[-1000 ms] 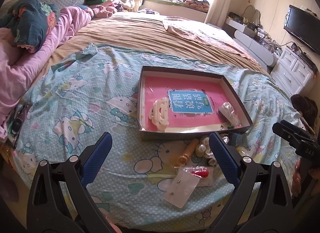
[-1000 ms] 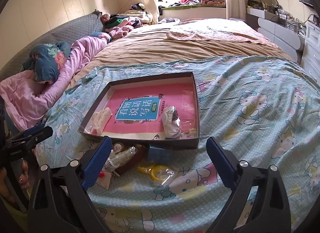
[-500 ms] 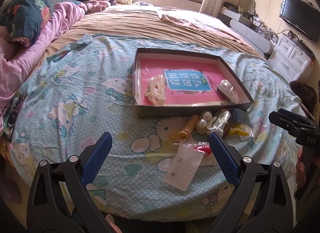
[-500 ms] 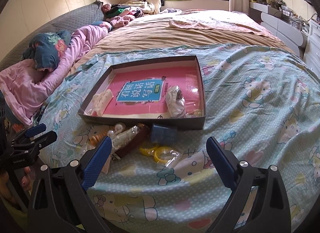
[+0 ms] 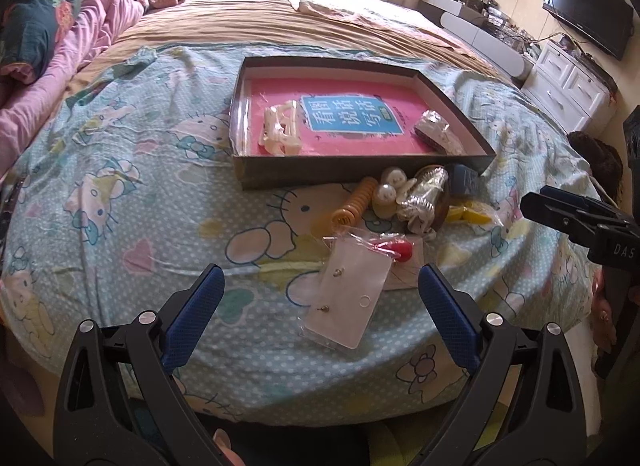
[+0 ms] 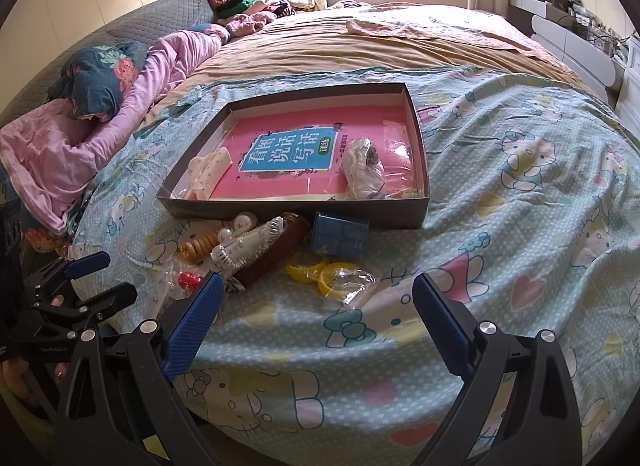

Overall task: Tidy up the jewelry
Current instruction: 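Grasp the clear earring card with left tool while right tool grasps the small blue box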

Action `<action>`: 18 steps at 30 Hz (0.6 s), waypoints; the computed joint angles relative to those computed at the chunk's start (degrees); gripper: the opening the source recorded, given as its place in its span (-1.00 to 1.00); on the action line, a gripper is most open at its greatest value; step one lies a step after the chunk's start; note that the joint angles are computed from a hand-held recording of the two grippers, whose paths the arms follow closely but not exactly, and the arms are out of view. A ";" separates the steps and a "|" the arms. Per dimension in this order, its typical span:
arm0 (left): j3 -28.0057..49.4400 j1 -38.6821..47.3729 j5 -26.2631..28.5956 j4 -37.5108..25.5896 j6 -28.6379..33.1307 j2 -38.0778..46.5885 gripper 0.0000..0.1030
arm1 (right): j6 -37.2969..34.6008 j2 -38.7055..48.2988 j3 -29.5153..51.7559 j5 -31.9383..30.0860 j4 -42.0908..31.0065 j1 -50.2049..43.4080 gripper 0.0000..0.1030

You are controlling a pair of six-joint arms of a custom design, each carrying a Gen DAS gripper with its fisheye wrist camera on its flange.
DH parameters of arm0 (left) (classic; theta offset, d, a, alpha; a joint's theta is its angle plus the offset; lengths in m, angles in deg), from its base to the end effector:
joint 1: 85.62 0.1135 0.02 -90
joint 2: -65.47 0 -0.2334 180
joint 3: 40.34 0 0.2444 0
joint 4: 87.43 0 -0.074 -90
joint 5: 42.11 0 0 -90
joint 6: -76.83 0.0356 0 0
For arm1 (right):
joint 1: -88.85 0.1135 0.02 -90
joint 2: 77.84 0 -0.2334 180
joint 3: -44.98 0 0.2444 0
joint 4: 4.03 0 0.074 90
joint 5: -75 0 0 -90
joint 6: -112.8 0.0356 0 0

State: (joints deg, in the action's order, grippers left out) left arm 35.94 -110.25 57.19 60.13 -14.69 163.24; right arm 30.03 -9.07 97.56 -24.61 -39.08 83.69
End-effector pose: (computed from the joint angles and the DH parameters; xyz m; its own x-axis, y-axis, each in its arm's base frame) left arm 0.3096 -0.1483 0.1670 -0.7477 0.3140 -0.5851 0.4781 0.8660 -0.1462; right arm 0.2381 -0.0155 0.1778 -0.7724 0.1943 -0.6047 0.0824 0.9747 0.2079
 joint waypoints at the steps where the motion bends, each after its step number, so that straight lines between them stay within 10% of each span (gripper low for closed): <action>1: -0.03 0.10 0.33 0.09 0.00 0.39 0.76 | 0.07 0.18 -0.03 -0.04 0.15 -0.01 0.84; 18: 2.13 0.67 3.88 -0.22 0.76 7.78 0.40 | 0.66 11.73 2.57 -1.48 6.46 -4.66 0.84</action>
State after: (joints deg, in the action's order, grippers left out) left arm 38.07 -109.58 61.07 59.91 -13.93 171.02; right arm 30.69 2.66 100.13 -26.09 -32.62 79.03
